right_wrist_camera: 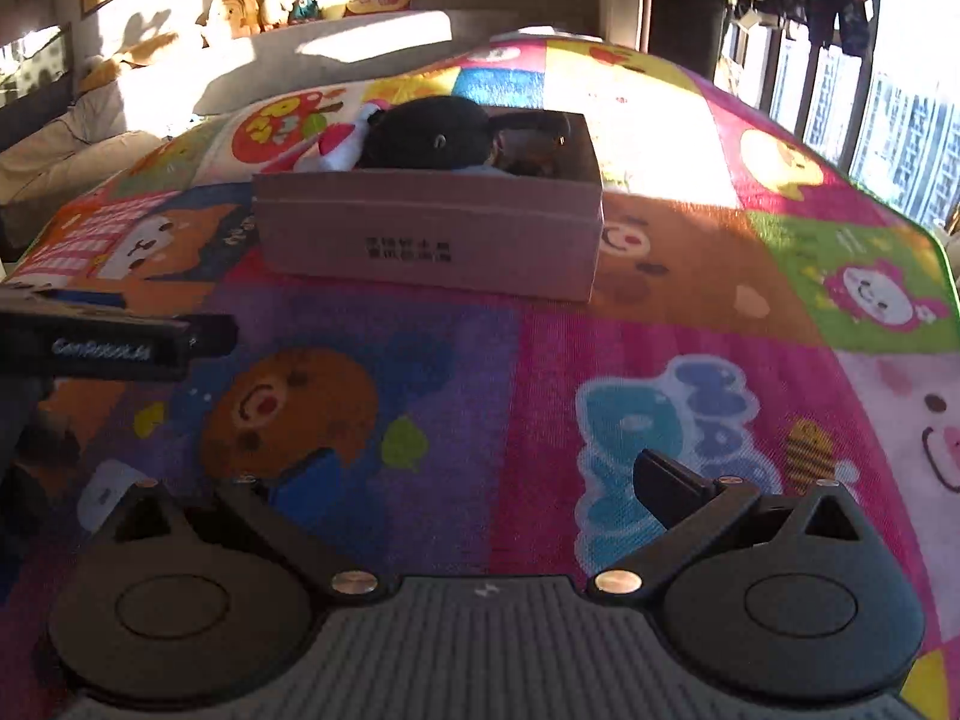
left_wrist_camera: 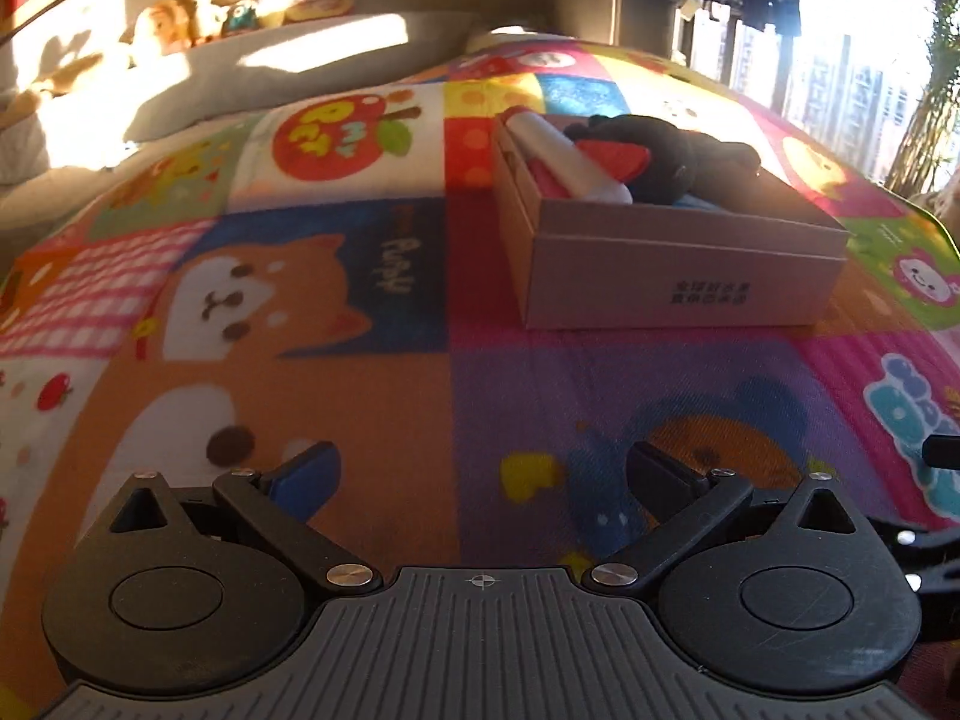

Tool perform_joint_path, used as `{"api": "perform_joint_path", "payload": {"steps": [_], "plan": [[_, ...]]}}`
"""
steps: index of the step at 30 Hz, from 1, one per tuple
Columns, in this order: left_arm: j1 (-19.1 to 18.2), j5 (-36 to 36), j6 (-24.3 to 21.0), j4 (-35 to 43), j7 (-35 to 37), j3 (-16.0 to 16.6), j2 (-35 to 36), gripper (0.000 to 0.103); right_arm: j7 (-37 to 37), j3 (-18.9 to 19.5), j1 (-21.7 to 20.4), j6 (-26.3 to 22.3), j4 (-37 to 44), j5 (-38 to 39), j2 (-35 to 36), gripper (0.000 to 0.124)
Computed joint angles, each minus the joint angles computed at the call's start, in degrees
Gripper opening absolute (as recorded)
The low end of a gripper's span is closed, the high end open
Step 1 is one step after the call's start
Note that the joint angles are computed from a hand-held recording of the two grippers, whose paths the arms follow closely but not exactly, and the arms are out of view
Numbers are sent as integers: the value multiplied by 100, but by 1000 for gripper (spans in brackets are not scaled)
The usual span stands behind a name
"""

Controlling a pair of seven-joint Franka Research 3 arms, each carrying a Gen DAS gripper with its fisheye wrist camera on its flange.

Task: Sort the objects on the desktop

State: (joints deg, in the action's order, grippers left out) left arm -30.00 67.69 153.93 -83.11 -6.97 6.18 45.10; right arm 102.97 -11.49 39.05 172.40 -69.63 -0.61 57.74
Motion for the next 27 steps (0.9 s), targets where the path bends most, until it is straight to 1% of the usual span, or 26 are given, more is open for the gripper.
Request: {"api": "perform_joint_path", "payload": {"steps": [1, 3, 4, 5, 6, 7, 8, 9, 10, 11, 14, 17, 19, 20, 22, 27], "plan": [[-102, 59, -119, 16, -198, 72, 10, 103, -66, 156, -123, -46, 108, 75, 43, 103], [-186, 134, -253, 93, -469, 111, 48, 103, 68, 21, -79, -166, 333, 67, 183, 103], [-204, 201, -248, 143, -573, 122, 92, 103, -4, 106, -158, -197, 456, 50, 249, 103], [-183, 148, -321, 221, -449, 57, 151, 103, -1, 133, -195, -274, 586, 55, 312, 103], [-155, -12, -517, 334, -153, -41, 209, 103, 116, 60, -174, -353, 748, 64, 405, 103], [-168, -99, -657, 418, 26, -81, 253, 103, 340, -128, -90, -368, 891, 42, 519, 103], [-180, -109, -661, 429, 28, -70, 261, 103, 594, -319, -7, -284, 995, 10, 639, 103], [-180, -109, -623, 414, -2, -57, 255, 103, 828, -487, 60, -223, 1101, -21, 755, 103], [-189, -106, -615, 412, -13, -44, 258, 103, 996, -575, 81, -282, 1259, -46, 852, 103], [-200, -102, -616, 412, -15, -33, 260, 103, 1231, -767, 159, -213, 1327, -114, 949, 103], [-218, -38, -538, 420, 17, -13, 272, 103, 1378, -755, 129, -251, 1407, -290, 987, 103], [-169, 111, -153, 519, 394, -41, 350, 103, 1431, -676, 71, -261, 1444, -394, 993, 103], [-254, 133, -203, 561, 411, 26, 377, 103, 1521, -710, 78, -304, 1483, -453, 1011, 103], [-221, 73, -168, 563, 447, 5, 382, 103, 1517, -643, 35, -282, 1469, -466, 995, 103], [-153, -8, 35, 505, 386, 7, 363, 103, 1555, -648, 38, -309, 1494, -513, 1003, 103], [-209, -89, 49, 512, 429, 71, 373, 103, 1604, -611, 8, -336, 1543, -602, 1022, 103]]}}
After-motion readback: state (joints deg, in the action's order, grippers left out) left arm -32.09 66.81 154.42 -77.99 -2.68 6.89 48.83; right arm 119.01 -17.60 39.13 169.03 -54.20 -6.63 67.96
